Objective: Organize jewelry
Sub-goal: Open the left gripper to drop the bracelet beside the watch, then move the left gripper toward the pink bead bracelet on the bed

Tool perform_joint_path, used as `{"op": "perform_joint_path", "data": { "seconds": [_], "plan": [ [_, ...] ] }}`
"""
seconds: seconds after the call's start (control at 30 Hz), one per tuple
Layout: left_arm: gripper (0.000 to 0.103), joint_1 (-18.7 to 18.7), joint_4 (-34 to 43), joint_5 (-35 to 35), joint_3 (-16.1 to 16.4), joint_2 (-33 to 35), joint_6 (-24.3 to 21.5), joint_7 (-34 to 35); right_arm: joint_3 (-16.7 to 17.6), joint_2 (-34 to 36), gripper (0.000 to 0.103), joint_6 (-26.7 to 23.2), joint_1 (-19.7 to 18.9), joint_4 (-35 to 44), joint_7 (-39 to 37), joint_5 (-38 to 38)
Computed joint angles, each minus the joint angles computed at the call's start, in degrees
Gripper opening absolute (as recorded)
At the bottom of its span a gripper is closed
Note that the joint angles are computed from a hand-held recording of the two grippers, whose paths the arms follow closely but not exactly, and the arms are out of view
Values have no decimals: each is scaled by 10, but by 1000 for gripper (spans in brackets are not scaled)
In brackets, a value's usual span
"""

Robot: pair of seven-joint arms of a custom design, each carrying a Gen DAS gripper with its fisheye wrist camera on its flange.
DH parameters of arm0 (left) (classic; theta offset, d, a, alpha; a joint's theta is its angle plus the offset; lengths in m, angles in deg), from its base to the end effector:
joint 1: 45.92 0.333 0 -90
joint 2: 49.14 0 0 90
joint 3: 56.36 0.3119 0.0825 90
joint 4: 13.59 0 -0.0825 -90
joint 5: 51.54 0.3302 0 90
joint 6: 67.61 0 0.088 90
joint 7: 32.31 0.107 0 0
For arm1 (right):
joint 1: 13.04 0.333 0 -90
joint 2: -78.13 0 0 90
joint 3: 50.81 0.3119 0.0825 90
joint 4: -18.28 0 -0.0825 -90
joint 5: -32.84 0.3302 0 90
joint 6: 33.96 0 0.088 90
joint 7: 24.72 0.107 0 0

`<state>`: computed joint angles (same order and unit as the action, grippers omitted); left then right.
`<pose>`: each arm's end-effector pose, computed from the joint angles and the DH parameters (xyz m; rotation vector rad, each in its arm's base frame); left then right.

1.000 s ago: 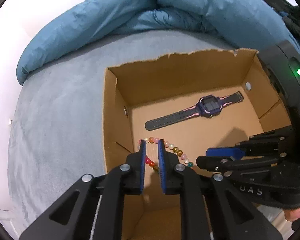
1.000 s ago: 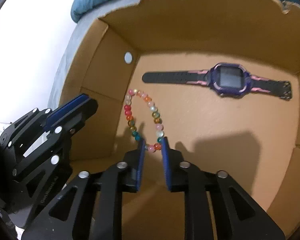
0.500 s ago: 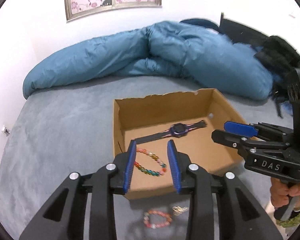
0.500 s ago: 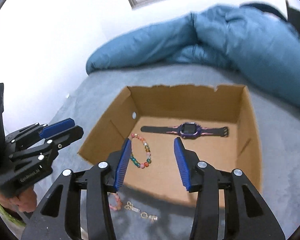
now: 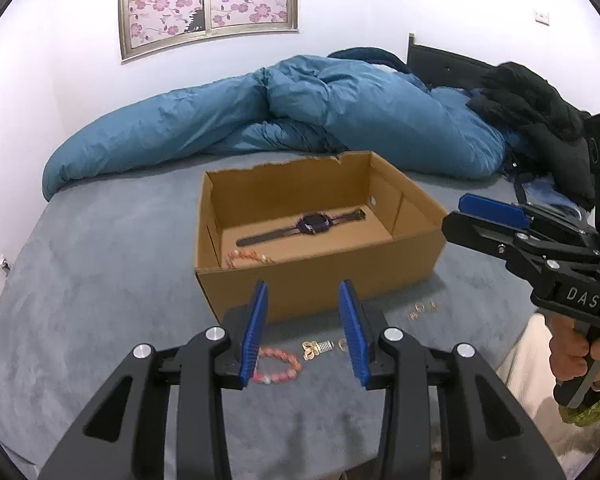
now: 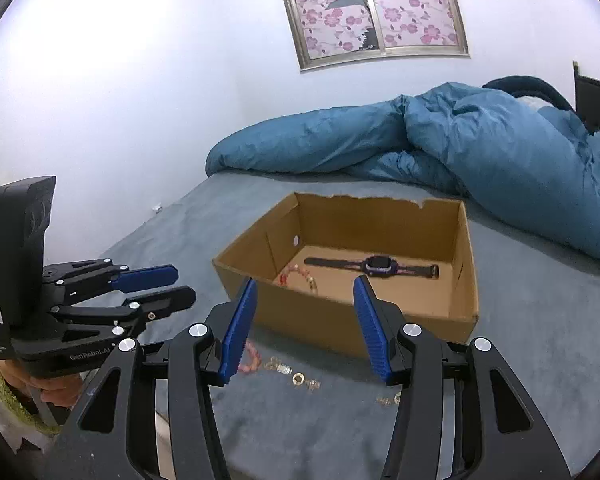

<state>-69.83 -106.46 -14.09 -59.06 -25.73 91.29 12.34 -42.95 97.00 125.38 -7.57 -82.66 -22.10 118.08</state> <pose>0.5856 -0.3169 0.4878 -1.5811 1.9062 -0.8370 0.6171 0.0907 0.4466 -1.7692 1.1133 -0.4257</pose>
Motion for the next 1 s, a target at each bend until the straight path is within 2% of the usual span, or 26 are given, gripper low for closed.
{"op": "perform_joint_path", "data": {
  "seconds": [0.07, 0.13, 0.2, 0.3, 0.47, 0.57, 0.7, 0.83, 0.9, 1.0],
  "plan": [
    [35, -5, -24, 12, 5, -8, 13, -17, 1, -6, 48, -3, -1, -17, -16, 8],
    [35, 3, -42, 1, -5, -11, 28, -11, -1, -7, 48, 9, 2, -34, -47, 21],
    [35, -8, -58, 15, 4, -11, 28, -23, -5, -3, 48, 22, 4, -44, -70, 34],
    [35, -13, -68, 25, 4, -4, 26, -24, -13, 7, 48, 32, 5, -58, -60, 17],
    [35, -12, -85, 22, -2, 13, 39, -5, -12, 41, 39, 55, 2, -64, -19, -30],
    [35, -19, -77, 23, 4, 30, 34, 8, 2, 58, 37, 70, -5, -59, -7, -43],
    [35, -8, -55, -9, -2, 56, 35, 46, 22, 62, 37, 77, -17, -61, -10, -34],
    [35, -15, -15, -27, 12, 87, 13, 67, 28, 68, 37, 77, -19, -55, -1, -44],
    [35, -27, 8, -20, 28, 102, -7, 65, 33, 66, 37, 78, -21, -57, -11, -37],
    [35, -30, 39, -21, 33, 122, -45, 74, 33, 61, 37, 72, -21, -61, -15, -28]
  ]
}}
